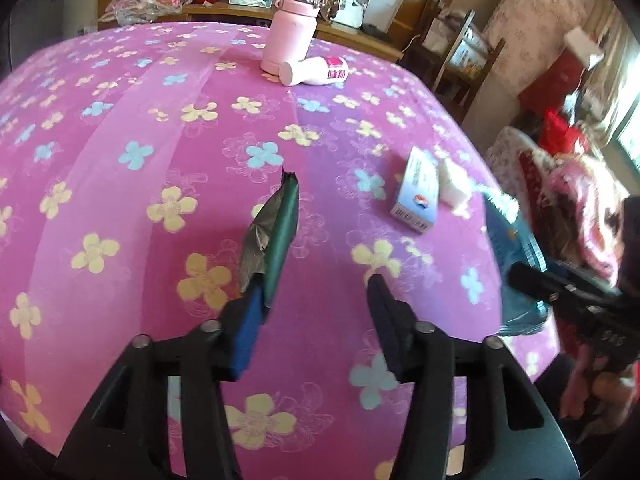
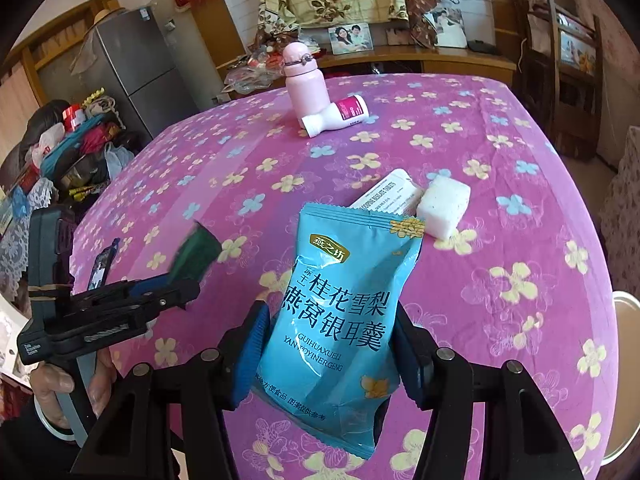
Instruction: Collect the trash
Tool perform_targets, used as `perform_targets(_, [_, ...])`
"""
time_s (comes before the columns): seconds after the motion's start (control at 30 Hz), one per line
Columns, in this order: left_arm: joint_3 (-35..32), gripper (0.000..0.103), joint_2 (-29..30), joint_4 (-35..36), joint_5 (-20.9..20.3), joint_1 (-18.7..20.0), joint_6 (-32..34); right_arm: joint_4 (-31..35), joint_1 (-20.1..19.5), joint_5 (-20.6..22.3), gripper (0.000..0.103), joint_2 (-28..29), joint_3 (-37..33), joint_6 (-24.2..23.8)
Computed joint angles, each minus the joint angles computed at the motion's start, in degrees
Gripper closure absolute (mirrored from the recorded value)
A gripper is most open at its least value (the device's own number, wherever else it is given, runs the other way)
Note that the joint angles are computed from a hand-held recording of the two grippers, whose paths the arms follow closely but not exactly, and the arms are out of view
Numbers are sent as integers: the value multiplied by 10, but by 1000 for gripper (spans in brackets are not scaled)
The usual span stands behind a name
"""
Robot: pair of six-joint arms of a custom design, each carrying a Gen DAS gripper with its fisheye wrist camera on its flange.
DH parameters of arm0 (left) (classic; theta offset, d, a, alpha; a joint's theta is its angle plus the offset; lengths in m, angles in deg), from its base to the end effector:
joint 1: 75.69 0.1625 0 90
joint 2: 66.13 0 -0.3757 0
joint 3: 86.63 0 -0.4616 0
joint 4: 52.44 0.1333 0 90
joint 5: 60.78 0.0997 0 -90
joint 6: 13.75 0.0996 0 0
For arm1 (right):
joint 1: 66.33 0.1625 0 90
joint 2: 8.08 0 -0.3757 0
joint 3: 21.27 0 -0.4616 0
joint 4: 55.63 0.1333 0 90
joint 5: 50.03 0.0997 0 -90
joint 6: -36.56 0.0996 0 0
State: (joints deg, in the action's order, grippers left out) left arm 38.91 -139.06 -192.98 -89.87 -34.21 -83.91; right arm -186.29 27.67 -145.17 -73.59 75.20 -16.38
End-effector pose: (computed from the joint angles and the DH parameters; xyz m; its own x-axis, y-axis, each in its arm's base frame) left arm -0.2200 -0.4886 0.1029 -0.8055 -0.4919 -0.3304 -0.0266 0.5869 -0.8092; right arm 0.1706 -0.6563 0.1860 -0.5445 -0.8175 0.1877 -0.8351 0.5492 -0.0311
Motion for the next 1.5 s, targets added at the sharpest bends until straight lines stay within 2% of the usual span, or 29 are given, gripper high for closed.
perform_targets(0.13, [7,51,-7,-30,-11,-2,22,4,-1,1,45,1,-2,-1])
perform_targets(0.3, [11,51,-22,8,-8,-9,-3,10,-2,3,45,7,-9,2])
perform_targets(0.5, [21,51,-42,47,18,-27,-29,17,-2,1,45,13,-14,6])
perform_targets(0.6, [15,43,-46,106,40,-29,-68,20,-2,2,45,14,-15,7])
perform_targets(0.8, [-13,42,-40,270,57,-4,-170,24,-2,1,45,12,-13,5])
perform_targets(0.83, [-15,42,-38,280,55,2,-173,24,-2,0,45,12,-13,6])
perform_targets(0.97, [-22,42,-30,261,41,26,-134,26,-1,-2,45,14,-17,10])
perform_targets(1.1, [-42,42,-11,281,33,41,-111,28,0,-3,45,15,-16,11])
perform_targets(1.2, [-39,43,-7,244,28,47,-72,28,1,-5,45,15,-16,10])
perform_targets(1.23, [-39,45,-6,245,32,47,-68,29,1,-5,45,16,-15,9])
perform_targets(1.27, [-40,58,-6,245,32,47,-65,30,1,-4,45,16,-16,9])
perform_targets(1.33, [-39,70,-8,247,30,46,-66,31,2,-3,45,15,-16,8])
perform_targets(1.4, [-31,75,-15,211,22,44,-49,32,1,0,45,14,-16,6])
perform_targets(1.5, [-26,78,-18,188,18,35,-50,32,0,7,45,9,-14,5])
